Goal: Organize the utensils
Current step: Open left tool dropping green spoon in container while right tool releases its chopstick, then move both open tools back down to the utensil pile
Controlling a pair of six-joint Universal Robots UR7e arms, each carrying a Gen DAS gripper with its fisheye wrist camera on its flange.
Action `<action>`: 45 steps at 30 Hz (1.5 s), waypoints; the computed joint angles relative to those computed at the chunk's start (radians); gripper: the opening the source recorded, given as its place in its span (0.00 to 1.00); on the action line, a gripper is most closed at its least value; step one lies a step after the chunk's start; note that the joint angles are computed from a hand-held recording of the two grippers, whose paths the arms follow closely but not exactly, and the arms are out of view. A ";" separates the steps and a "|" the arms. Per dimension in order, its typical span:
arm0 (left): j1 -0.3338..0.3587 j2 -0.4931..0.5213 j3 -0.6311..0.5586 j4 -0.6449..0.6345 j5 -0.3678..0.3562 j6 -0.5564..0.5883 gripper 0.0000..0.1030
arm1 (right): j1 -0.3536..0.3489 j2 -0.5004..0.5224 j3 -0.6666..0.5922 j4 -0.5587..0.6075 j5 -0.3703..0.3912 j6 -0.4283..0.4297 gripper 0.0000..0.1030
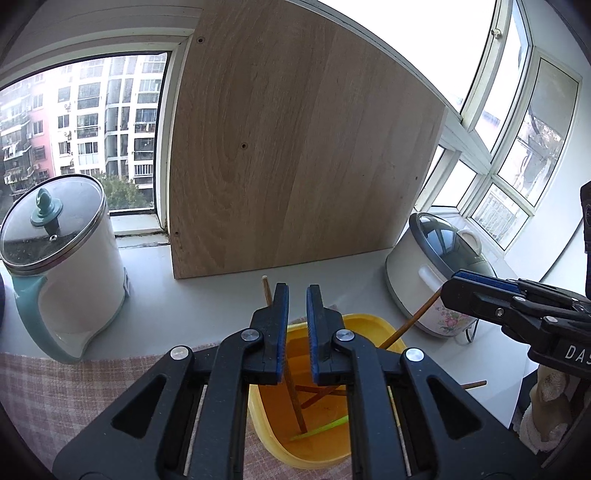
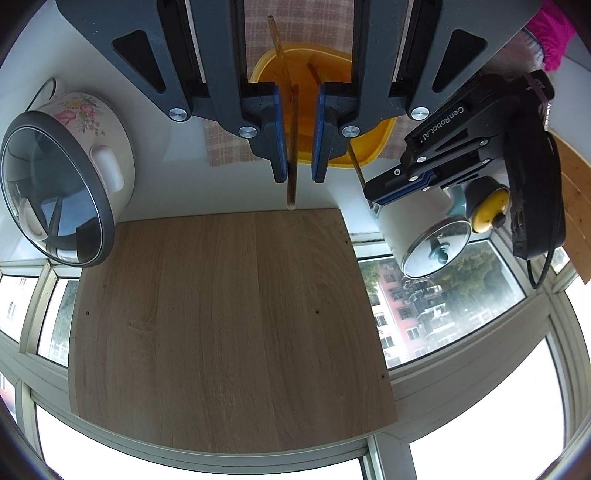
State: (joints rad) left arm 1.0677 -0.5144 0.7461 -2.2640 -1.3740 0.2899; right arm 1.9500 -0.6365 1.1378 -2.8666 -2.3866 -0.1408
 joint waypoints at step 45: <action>0.188 -0.522 0.534 0.091 0.223 -0.018 0.35 | 0.058 0.135 0.091 0.073 0.129 0.025 0.81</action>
State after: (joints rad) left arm 1.2554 -1.0366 1.2801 -2.1732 -1.1514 0.2716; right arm 2.0078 -0.5012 1.2291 -2.7932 -2.2580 -0.1154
